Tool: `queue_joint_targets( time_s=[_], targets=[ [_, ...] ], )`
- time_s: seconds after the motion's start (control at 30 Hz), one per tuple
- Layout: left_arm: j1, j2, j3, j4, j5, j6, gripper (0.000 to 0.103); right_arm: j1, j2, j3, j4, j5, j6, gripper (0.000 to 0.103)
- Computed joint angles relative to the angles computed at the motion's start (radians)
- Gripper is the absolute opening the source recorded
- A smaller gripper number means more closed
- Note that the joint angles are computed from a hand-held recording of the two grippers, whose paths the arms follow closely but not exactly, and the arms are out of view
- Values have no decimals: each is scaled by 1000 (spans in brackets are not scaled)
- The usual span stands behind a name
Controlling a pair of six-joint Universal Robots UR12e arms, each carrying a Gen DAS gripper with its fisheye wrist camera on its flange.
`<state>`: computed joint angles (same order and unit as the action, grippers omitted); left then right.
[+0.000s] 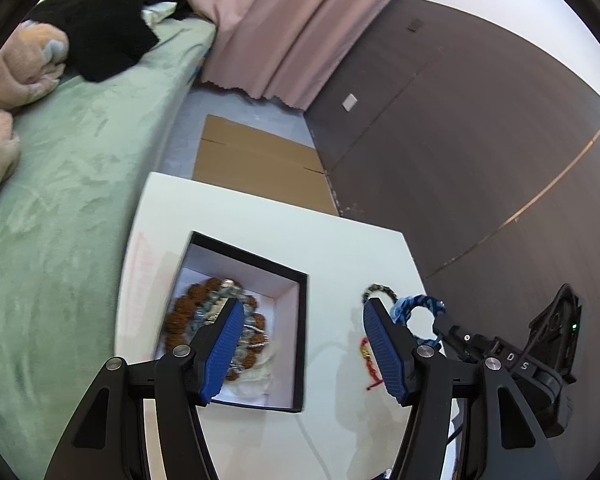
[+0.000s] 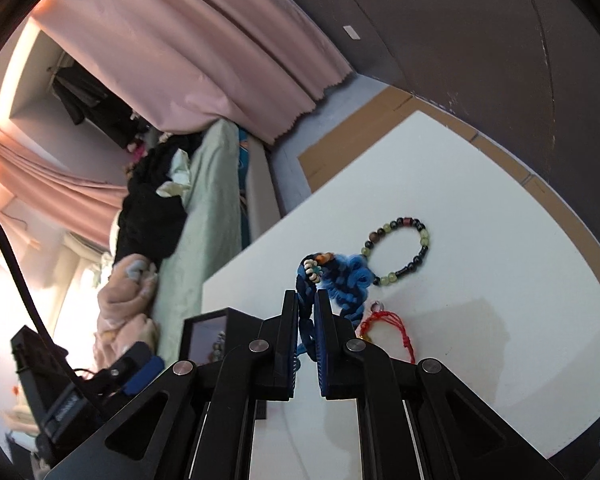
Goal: Organize jewelry
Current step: 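Grasp the blue knotted cord with the right tool, then carry the blue cord into the black box and open the right tool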
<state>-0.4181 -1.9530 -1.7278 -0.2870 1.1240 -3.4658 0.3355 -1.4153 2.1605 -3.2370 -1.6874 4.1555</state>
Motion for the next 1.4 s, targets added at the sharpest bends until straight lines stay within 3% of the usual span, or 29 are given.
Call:
queue_joint_targets(
  time_s=[0.23,0.4,0.53,0.73,0.77,0.83,0.87,0.9,1.1,1.4],
  targets=[
    [-1,-2,-5,59,28,-62,63,14,17,-19,-133,19,-64,9],
    [13,5,-18,115,84,-133,63,21,60,-59,-228,131,-134,9],
    [29,9,-25,119,102,-169,63,44,103,-121,-220,196,-198,9],
    [51,14,-34,119,117,-210,63,67,171,-201,-158,262,-224,9],
    [54,15,-35,117,116,-214,63,69,177,-210,-135,267,-224,11],
    [59,16,-36,112,114,-221,63,67,181,-227,-51,271,-221,30],
    [61,16,-36,109,113,-222,63,65,182,-231,-18,277,-213,54],
    [62,17,-36,107,110,-222,63,64,183,-229,-3,266,-194,63],
    [58,20,-35,90,95,-195,63,51,144,-174,-48,203,-162,63],
    [27,6,-14,68,80,-139,63,28,75,-100,-28,142,-119,64]
  ],
)
